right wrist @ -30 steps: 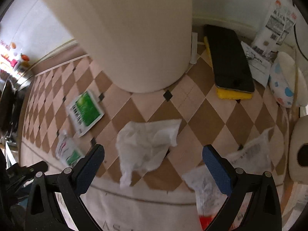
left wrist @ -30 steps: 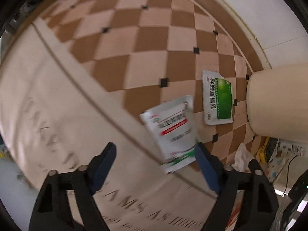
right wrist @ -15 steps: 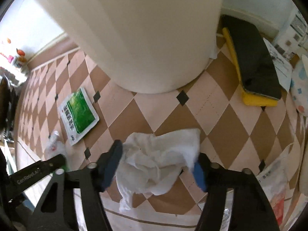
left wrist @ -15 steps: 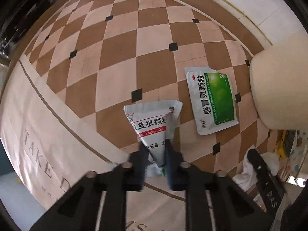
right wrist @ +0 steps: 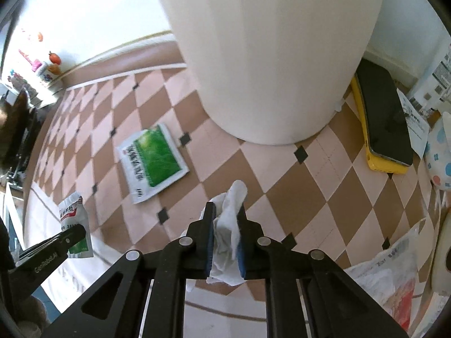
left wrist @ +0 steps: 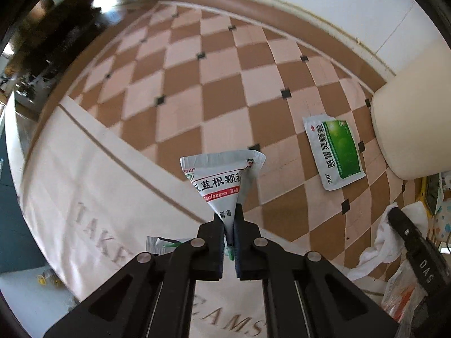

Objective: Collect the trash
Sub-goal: 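Grasp the white medicine sachet with the left tool while the right tool grasps the white tissue, then carry the sachet and tissue to the bin and open both tools over it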

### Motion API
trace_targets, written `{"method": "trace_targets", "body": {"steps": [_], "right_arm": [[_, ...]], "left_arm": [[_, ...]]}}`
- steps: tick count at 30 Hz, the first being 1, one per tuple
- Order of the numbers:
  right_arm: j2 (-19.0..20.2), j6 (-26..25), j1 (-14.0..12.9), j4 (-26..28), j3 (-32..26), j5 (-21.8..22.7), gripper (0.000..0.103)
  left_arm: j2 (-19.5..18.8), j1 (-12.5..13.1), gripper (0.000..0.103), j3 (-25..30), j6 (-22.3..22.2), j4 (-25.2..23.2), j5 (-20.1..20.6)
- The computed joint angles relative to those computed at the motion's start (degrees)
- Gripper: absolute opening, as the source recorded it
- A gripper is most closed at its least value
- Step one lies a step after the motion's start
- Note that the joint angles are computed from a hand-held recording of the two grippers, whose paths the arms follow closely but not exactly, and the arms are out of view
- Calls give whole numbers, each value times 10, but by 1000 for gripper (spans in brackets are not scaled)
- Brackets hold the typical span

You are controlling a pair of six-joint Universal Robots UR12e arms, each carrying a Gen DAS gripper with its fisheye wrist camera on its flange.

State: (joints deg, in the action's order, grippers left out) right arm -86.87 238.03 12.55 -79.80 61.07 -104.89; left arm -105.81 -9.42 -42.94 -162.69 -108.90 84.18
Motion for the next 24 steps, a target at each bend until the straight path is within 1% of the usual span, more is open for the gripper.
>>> {"method": "trace_targets", "body": {"steps": [4,8,9,11,14,17,20,23,24], "right_arm": [[1,-6,6,1,-18,-9,13],[20,-4,24,2,-59,-19,13],[26,-4,30,1,-70,-21,13],[36,-7,41,0,-91,-25,13],[60,-13,62,-1,-130,-29,13],[88,-22,86,-5,-173,-26,13],[130,-37,111,-6,-228,-14,13],[178,-56,135,1,-292,2,13],[200,-65,146,7,-322,10,13]], "left_arm": [[15,17,2,-2,15,22,-10],[32,58,2,-5,39,37,-30],[24,67,2,6,43,37,-35],[29,91,2,10,50,38,-47],[43,130,2,-8,62,49,-63],[52,176,2,-9,69,41,-77],[56,216,2,-9,71,31,-88],[58,263,2,-14,71,21,-91],[61,279,2,-18,71,21,-91]]}}
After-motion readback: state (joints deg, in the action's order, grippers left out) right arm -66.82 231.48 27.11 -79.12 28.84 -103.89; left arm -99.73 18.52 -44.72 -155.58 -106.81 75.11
